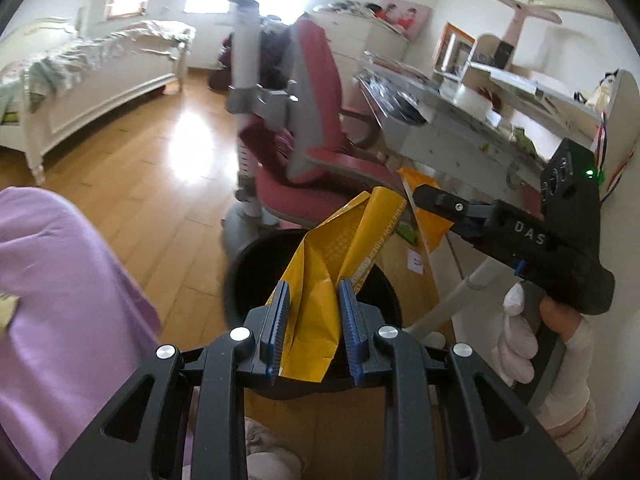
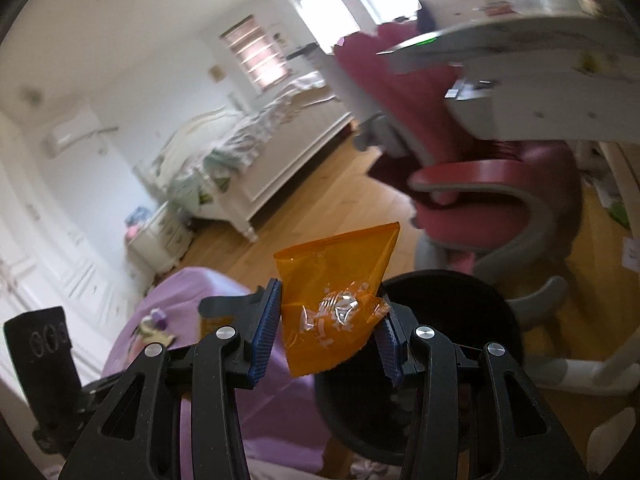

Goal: Collect trash
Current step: 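Drop the yellow wrapper into the bin with the left tool while the right tool drops the orange packet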

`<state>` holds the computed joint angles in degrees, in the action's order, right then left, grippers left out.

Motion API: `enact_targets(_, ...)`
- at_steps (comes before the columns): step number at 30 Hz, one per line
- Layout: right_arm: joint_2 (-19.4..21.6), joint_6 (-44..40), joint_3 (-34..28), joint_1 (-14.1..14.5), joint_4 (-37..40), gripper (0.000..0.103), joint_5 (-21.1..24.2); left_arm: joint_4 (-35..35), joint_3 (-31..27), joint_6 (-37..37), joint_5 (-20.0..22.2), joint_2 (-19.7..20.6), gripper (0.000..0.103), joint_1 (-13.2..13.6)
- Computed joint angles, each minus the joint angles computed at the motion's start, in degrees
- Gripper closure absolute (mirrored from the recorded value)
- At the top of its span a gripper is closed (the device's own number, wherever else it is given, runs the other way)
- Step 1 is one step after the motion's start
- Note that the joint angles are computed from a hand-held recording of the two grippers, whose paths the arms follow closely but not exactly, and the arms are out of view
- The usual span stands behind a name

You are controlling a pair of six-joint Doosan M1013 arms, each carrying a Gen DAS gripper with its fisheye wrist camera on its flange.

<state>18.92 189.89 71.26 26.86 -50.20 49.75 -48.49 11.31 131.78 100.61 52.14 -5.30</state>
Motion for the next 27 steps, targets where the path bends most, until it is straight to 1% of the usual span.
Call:
enact_targets(4, -1.62, 3.47, 3.23, -0.39, -0.99, 0.059, -0.13, 2.26, 5.50, 2.65, -0.71, -2.30, 0.077, -1.89)
enact_targets(11, -2.64, 6.40, 5.74, -0.67, -1.45, 0.059, -0.79, 4.95, 9.10, 4.69, -1.07, -3.51, 0.077, -3.43)
enact_targets(16, -2.31, 6.05, 5.18, -0.64, -0.85, 0.058, -0.48, 6.26, 12.26, 5.80, -2.30, -4.97, 0.076, -4.31)
enact_targets(18, -2.23, 5.64, 4.96, -0.58, -0.48, 0.055, 0.01, 7.13, 12.91, 6.03, -2.78, -5.32, 0.073, -4.69)
enact_targets(19, -2.20, 5.52, 4.89, -0.60, -0.24, 0.050, 0.16, 8.12, 12.86, 6.04, -2.81, -5.37, 0.073, -4.94)
enact_targets(20, -2.20, 5.57, 4.82, -0.59, -0.04, 0.039, 0.26, 9.52, 13.09, 6.19, -3.20, -5.58, 0.071, -5.24)
enact_targets(21, -2.13, 6.41, 4.74, -0.43, -0.46, 0.034, 0.85, 10.51, 13.47, 6.41, -3.74, -5.87, 0.062, -5.42)
enact_targets(22, -2.15, 7.27, 4.81, -0.21, -1.08, 0.026, 1.39, 11.13, 14.05, 6.70, -4.54, -6.27, 0.049, -5.46)
enact_targets(24, -2.12, 7.58, 4.73, -0.07, -1.43, 0.024, 1.70, 10.34, 16.06, 7.81, -7.06, -7.47, 0.034, -4.97)
enact_targets(25, -2.03, 7.11, 4.58, -0.05, -1.13, 0.024, 1.71, 9.71, 16.44, 8.10, -7.80, -7.77, 0.030, -4.59)
enact_targets(27, -1.58, 6.06, 3.77, 0.09, -0.59, 0.024, 1.99, 9.46, 15.94, 7.74, -7.96, -7.68, 0.026, -4.09)
